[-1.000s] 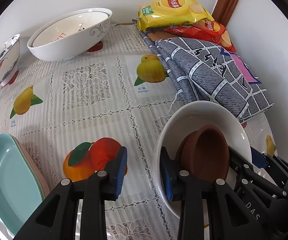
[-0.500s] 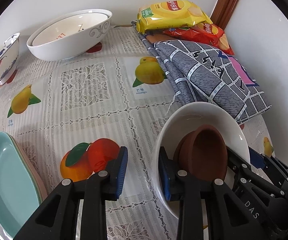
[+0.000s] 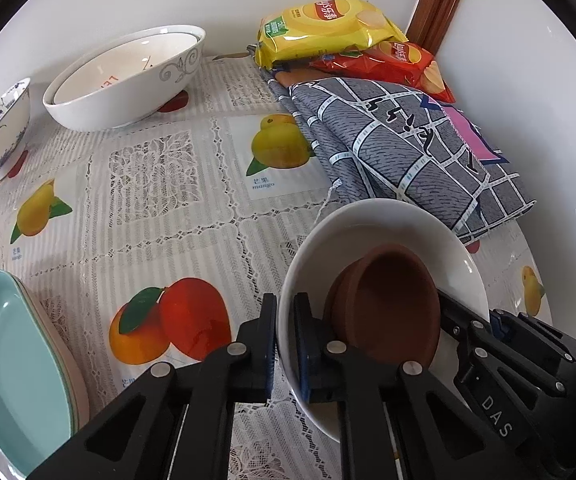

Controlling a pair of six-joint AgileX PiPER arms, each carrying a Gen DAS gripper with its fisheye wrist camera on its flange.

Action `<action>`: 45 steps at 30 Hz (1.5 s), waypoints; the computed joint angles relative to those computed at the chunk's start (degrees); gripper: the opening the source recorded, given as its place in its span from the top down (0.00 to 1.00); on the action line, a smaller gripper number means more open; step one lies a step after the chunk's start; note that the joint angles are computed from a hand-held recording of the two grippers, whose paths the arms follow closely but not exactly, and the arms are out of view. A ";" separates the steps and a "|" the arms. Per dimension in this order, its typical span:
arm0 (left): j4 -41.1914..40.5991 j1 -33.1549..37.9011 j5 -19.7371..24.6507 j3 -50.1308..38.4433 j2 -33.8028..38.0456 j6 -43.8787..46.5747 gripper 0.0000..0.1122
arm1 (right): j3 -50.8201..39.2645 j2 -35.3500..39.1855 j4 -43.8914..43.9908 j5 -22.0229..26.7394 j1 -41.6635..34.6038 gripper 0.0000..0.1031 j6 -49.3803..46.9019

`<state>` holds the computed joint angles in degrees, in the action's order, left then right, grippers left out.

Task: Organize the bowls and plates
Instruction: 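Grasp the white bowl rim with the left gripper while the right gripper grasps the opposite rim, then carry the white bowl with both grippers toward the teal plate stack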

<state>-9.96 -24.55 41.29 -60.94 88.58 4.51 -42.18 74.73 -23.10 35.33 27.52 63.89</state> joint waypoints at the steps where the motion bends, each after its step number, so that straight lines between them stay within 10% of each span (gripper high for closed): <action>1: -1.20 0.58 0.00 0.08 0.05 1.06 0.92 | -0.09 0.06 -0.48 0.20 0.28 0.90 0.84; 45: -5.18 7.27 6.37 2.83 -12.88 6.37 0.93 | -5.57 -6.74 -8.58 14.91 15.90 0.91 20.37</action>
